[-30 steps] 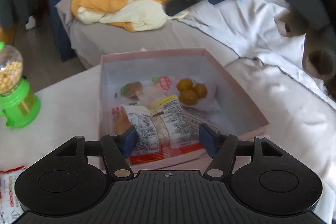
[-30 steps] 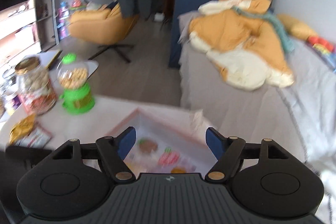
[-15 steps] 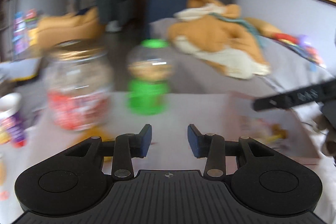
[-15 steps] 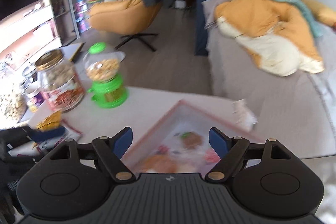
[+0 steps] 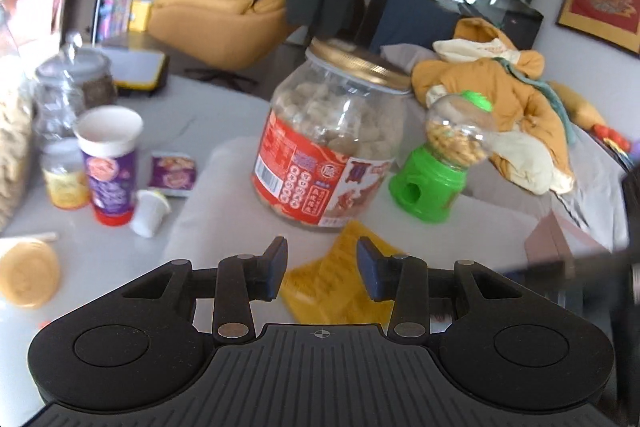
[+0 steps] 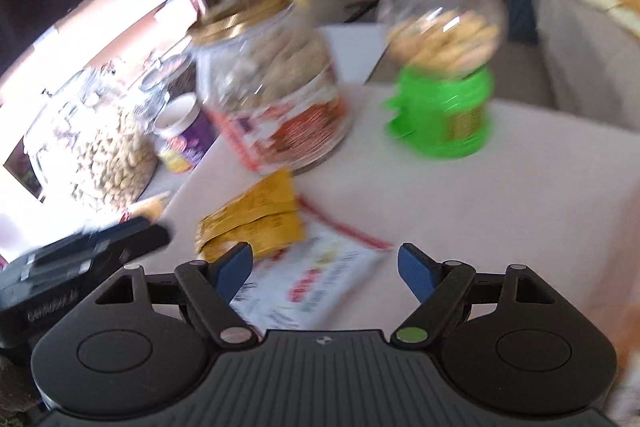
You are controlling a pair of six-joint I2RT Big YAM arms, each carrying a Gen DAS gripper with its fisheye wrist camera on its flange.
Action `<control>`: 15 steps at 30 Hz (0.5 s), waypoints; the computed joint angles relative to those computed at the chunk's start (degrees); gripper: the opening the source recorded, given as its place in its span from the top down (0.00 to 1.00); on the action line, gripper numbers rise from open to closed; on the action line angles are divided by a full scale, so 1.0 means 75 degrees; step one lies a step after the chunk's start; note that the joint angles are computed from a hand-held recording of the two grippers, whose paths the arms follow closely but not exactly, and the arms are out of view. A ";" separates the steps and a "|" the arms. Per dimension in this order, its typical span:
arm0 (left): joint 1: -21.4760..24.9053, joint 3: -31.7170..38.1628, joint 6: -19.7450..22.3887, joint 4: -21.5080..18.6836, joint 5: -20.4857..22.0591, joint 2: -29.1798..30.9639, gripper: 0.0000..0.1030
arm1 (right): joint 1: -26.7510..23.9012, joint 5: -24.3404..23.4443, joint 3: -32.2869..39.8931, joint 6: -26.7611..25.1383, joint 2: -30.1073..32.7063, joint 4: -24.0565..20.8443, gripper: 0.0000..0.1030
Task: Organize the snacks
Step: 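Grasp the yellow packet with the left gripper while the right grasps the white blue-printed packet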
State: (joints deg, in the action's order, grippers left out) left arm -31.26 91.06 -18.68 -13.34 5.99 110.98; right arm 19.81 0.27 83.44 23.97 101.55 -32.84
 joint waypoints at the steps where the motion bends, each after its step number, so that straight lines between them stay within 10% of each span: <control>1: 0.0037 0.0259 -0.0029 -0.0111 0.0109 0.0224 0.58 | 0.0086 0.0166 0.0096 -0.0098 0.0097 -0.0159 0.22; 8: 0.0050 0.0294 0.0663 -0.0276 0.1393 0.0382 0.58 | 0.0147 0.0914 -0.0278 -0.1014 -0.0295 -0.0717 0.18; 15: -0.0342 -0.0453 0.3339 -0.0712 0.0587 -0.0309 0.57 | -0.0129 0.0854 -0.0693 -0.1030 -0.0630 -0.0528 0.18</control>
State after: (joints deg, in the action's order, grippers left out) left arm -33.83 87.67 6.36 -18.68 10.40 108.67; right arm 18.85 6.67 78.24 16.25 96.82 -36.80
